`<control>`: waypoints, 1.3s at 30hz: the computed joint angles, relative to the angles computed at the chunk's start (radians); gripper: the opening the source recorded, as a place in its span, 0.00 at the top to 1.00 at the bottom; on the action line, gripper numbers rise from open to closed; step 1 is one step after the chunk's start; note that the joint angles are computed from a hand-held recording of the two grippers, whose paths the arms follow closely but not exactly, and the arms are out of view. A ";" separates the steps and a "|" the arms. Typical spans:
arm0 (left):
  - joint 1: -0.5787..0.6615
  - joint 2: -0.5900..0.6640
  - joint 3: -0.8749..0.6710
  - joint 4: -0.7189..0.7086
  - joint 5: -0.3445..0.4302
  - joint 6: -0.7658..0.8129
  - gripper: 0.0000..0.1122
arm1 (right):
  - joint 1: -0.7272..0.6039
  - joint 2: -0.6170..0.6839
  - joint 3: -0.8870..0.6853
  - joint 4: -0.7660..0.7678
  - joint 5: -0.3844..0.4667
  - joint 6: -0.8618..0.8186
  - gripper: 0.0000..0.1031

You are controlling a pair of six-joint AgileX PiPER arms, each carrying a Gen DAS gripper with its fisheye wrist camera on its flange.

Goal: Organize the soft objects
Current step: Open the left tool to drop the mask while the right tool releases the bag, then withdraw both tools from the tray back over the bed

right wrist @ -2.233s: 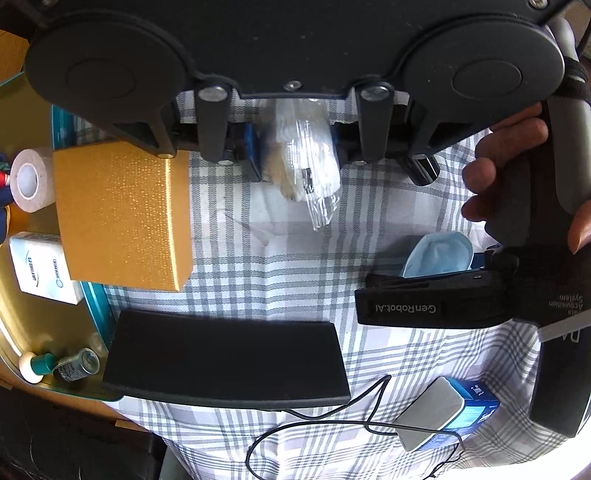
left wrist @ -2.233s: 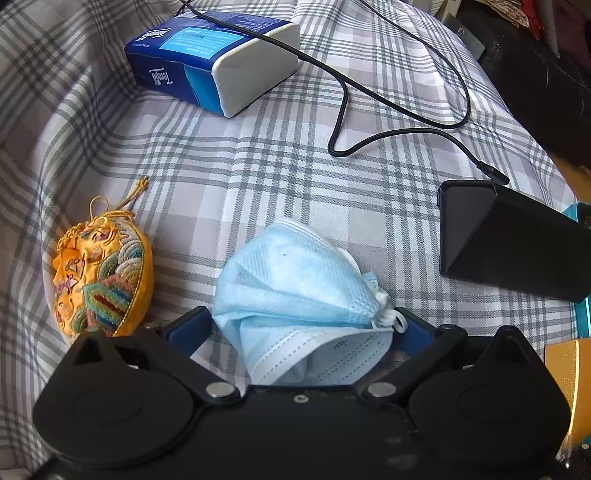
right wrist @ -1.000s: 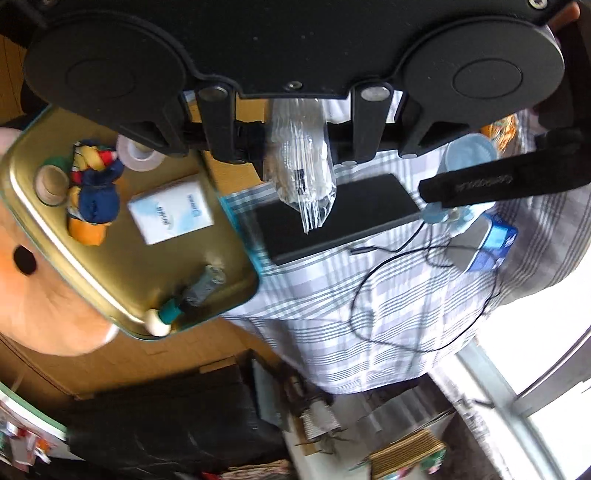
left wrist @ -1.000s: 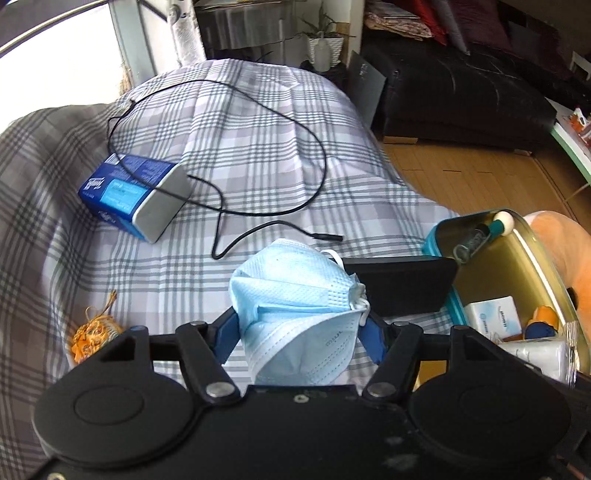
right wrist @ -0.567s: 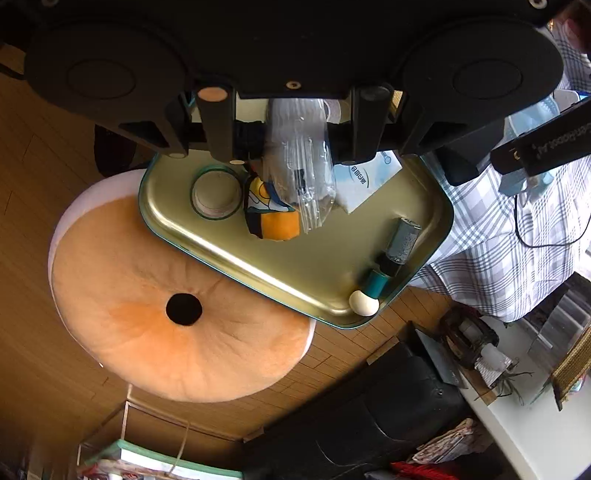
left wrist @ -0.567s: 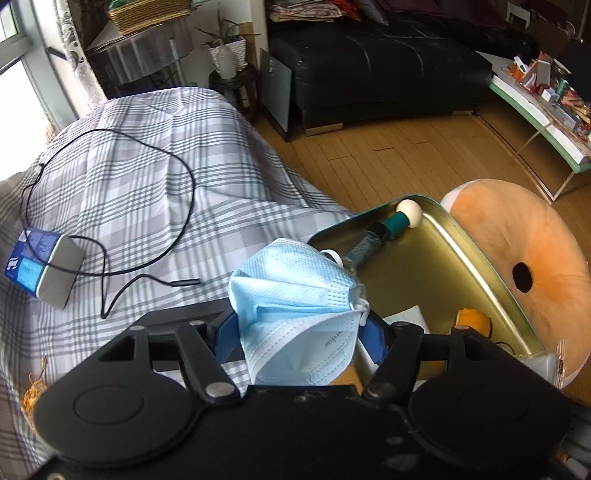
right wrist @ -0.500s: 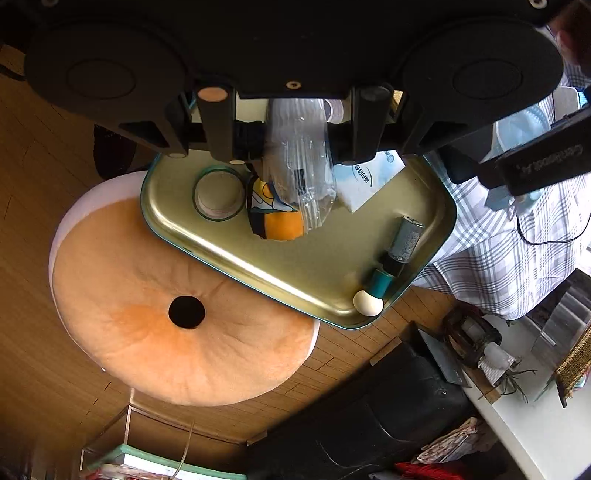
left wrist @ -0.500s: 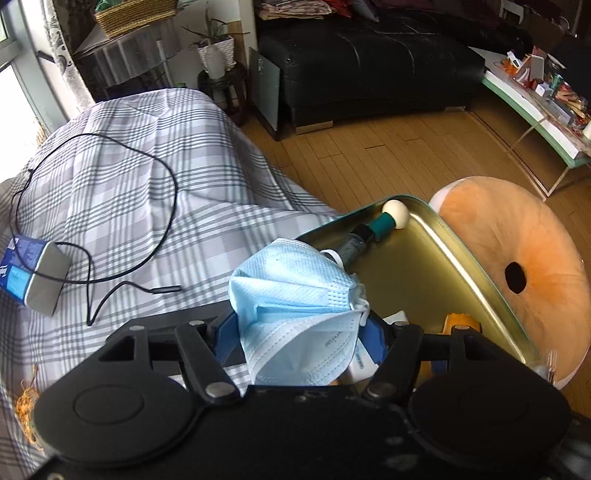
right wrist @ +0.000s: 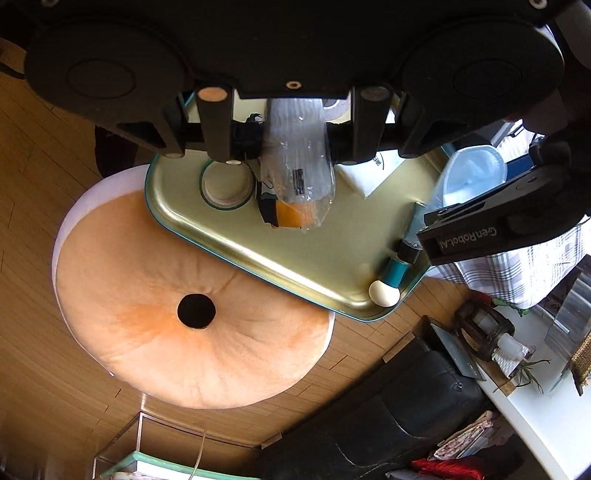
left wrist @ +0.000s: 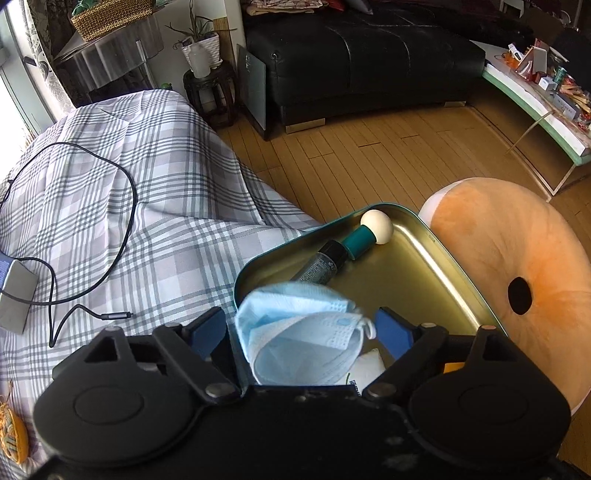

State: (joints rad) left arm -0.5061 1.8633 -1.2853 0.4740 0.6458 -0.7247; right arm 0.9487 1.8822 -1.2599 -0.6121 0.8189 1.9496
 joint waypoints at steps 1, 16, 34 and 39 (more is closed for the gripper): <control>0.004 0.004 -0.003 -0.007 -0.006 0.006 0.16 | -0.001 0.000 -0.001 0.000 0.000 0.000 0.69; 0.006 -0.029 0.037 0.044 -0.008 -0.039 0.13 | -0.009 0.012 -0.017 0.001 0.010 -0.001 0.58; 0.014 -0.211 0.217 0.057 0.015 -0.038 0.09 | -0.013 0.042 -0.044 0.043 0.045 -0.056 0.57; 0.039 -0.273 0.287 0.003 0.007 -0.013 0.09 | -0.001 0.063 -0.070 0.043 0.067 -0.100 0.54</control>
